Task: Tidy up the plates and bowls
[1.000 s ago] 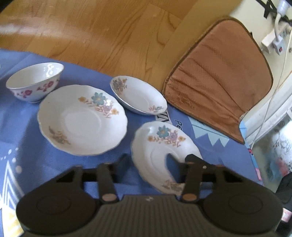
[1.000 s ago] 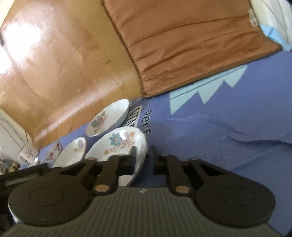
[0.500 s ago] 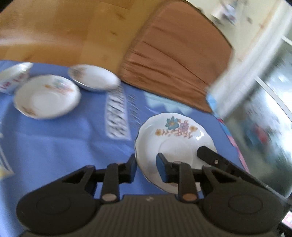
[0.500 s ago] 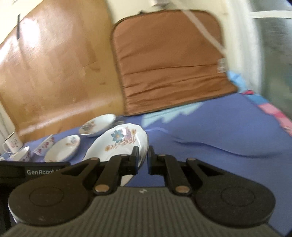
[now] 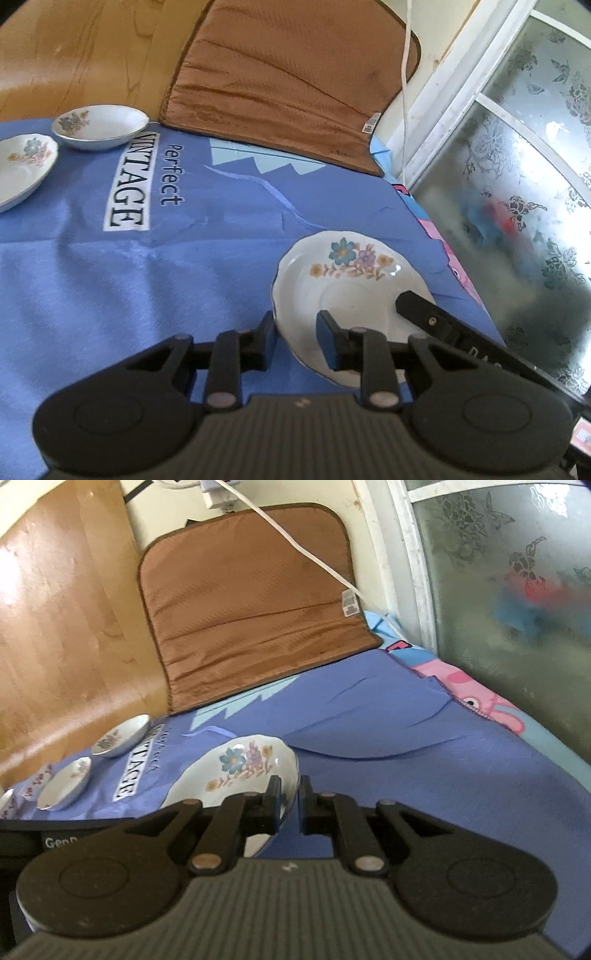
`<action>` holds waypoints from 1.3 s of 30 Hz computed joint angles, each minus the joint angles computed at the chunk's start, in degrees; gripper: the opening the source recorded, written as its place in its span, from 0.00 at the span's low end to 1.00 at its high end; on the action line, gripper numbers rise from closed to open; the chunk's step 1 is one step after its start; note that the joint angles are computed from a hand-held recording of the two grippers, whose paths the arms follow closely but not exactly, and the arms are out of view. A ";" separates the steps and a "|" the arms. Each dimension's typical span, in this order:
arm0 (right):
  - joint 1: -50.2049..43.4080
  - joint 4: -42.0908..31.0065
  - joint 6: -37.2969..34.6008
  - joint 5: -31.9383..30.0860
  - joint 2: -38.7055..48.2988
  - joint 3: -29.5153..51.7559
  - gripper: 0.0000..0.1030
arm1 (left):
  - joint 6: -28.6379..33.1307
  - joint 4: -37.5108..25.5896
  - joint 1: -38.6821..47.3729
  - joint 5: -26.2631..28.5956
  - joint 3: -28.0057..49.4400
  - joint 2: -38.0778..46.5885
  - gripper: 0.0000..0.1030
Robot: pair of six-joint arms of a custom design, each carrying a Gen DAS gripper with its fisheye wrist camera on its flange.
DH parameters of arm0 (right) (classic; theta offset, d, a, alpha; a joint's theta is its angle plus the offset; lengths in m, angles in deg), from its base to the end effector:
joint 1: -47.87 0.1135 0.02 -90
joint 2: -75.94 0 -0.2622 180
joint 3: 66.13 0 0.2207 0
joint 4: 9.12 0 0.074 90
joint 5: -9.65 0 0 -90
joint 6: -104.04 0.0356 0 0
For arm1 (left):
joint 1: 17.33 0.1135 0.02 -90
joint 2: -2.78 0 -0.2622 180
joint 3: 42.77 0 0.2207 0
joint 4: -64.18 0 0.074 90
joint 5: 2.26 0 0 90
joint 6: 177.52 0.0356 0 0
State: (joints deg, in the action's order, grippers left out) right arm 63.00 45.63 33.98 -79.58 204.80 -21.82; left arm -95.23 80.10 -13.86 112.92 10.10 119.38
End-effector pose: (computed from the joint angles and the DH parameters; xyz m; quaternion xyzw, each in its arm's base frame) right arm 0.2903 0.0780 0.0435 0.0397 0.8642 0.1456 0.4799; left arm 0.3068 0.0034 0.0713 -0.0106 0.9139 -0.2162 0.3435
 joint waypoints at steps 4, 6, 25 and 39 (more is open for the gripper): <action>-0.48 -1.26 -0.92 2.99 2.13 2.63 0.13 | -0.03 1.87 -3.10 -2.54 0.98 1.30 0.24; 0.44 -1.56 -2.62 6.47 3.48 4.36 0.17 | -0.18 2.66 -4.45 -2.89 1.78 2.03 0.27; 12.96 0.86 3.49 2.11 -2.42 3.05 0.21 | 8.73 11.29 23.64 6.22 -8.46 -5.41 0.47; 25.62 -15.73 7.59 0.17 8.10 27.64 0.21 | 11.31 8.50 40.97 8.96 2.60 4.24 0.47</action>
